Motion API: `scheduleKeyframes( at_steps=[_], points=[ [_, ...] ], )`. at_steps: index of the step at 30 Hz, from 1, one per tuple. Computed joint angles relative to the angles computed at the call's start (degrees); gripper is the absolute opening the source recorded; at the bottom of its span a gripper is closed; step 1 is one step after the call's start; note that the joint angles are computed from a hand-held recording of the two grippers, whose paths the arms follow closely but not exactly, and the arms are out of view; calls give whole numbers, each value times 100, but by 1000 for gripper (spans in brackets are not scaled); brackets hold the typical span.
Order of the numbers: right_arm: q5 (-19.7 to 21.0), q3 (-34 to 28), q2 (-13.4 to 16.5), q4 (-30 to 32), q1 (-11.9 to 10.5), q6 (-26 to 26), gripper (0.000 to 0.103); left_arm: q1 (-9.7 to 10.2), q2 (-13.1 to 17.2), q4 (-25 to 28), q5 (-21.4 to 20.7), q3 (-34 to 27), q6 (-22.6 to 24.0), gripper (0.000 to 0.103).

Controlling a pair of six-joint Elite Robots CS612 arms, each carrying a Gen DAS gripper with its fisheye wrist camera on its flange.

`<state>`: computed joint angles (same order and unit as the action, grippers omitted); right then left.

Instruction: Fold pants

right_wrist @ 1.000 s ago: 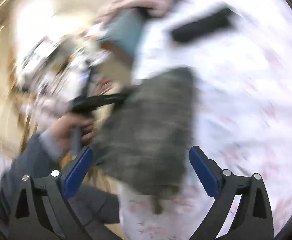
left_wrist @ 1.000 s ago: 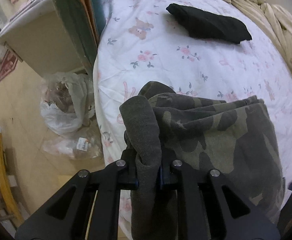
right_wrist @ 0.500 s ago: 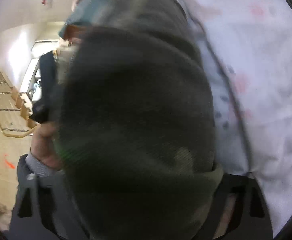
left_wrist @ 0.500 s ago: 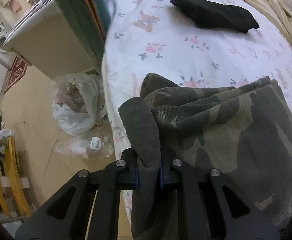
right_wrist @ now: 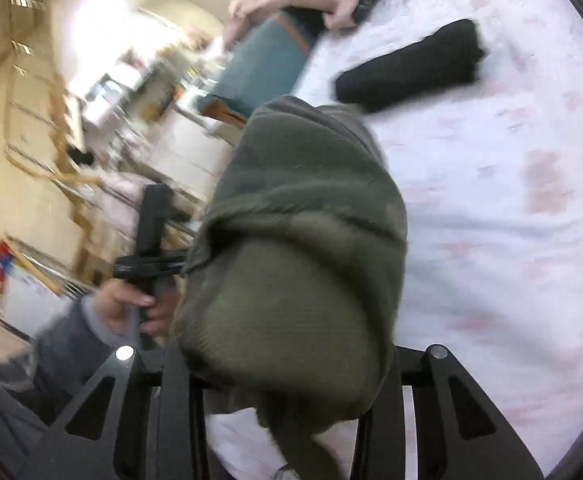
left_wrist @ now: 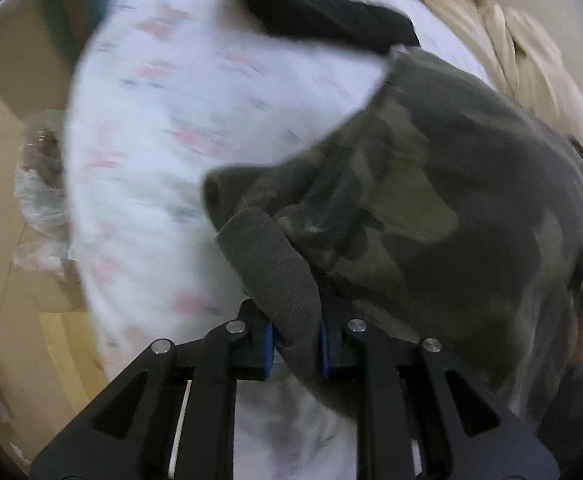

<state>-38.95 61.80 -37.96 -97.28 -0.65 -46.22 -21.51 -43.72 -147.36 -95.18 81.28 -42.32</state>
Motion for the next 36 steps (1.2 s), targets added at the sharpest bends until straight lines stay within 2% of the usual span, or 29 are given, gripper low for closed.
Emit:
scheduleKeyframes(
  at_steps=[3, 5, 7, 9, 10, 11, 12, 13, 14, 15, 17, 19, 21, 23, 25, 27, 28, 29, 30, 31, 32, 33, 34, 36],
  points=[
    [-224, -170, 282, -335, -118, 794, 37, -203, 207, 394, 582, -383, 424, 15],
    [-68, -46, 367, -629, -196, 1372, 40, -234, 272, 535, 692, -509, 505, 16],
    [-143, 119, 364, -1014, -217, 1779, 51, -188, 280, 573, 536, -544, 545, 17],
    [-190, 194, 319, -1138, -232, 2075, 62, -109, 236, 639, 287, -545, 539, 24],
    [-239, 388, 207, -1321, -265, 2246, 66, -79, 192, 665, 240, -521, 495, 32],
    [-249, 532, 158, -1513, -308, 2383, 67, -70, 113, 715, 333, -466, 468, 56],
    [-236, 676, 99, -1713, -338, 2601, 72, -61, 23, 525, 446, -344, 461, 75],
    [-132, 910, 29, -2109, -380, 3059, 82, -51, -44, 315, 462, -237, 490, 80],
    [27, 1093, 3, -2417, -466, 3419, 86, -24, -88, 81, 473, -171, 550, 84],
    [321, 1341, -40, -2791, -541, 3916, 91, 4, -102, -158, 469, -134, 550, 87],
    [523, 1529, -82, -3007, -557, 4396, 92, 62, -37, -540, 337, -167, 512, 92],
    [489, 1601, -76, -2913, -522, 4446, 93, 65, 97, -549, 343, -351, 673, 94],
    [362, 1683, -73, -2951, -461, 4550, 93, 33, 291, -223, 505, -637, 1111, 94],
    [351, 1676, -22, -2778, -398, 4478, 95, 12, 563, 469, 602, -1053, 1494, 94],
    [435, 1797, 11, -3216, -393, 4683, 103, 40, 719, 707, 479, -1198, 1465, 96],
    [413, 1903, -3, -3734, -345, 4830, 103, 76, 824, 593, 240, -1206, 1367, 92],
    [493, 1911, -11, -3700, -321, 4639, 99, 99, 843, 540, 71, -1201, 1320, 84],
    [618, 1896, -11, -3596, -296, 4427, 91, 131, 859, 357, -249, -1172, 1267, 54],
    [627, 1894, -26, -3582, -262, 4322, 77, 122, 838, 334, -329, -1175, 1407, 39],
    [563, 1912, -58, -3785, -227, 4310, 61, 76, 802, 355, -170, -1165, 1574, 34],
    [531, 1922, -93, -3945, -212, 4246, 53, 2, 734, 330, 99, -1110, 1742, 27],
    [410, 1899, -159, -4053, -192, 4109, 46, -29, 665, 222, 218, -1032, 1671, 22],
    [407, 1876, -204, -4036, -201, 3965, 41, -32, 555, -28, 214, -891, 1360, 21],
    [404, 1731, -291, -3961, -227, 3633, 39, -61, 336, -597, 214, -606, 1024, 18]
  ],
)
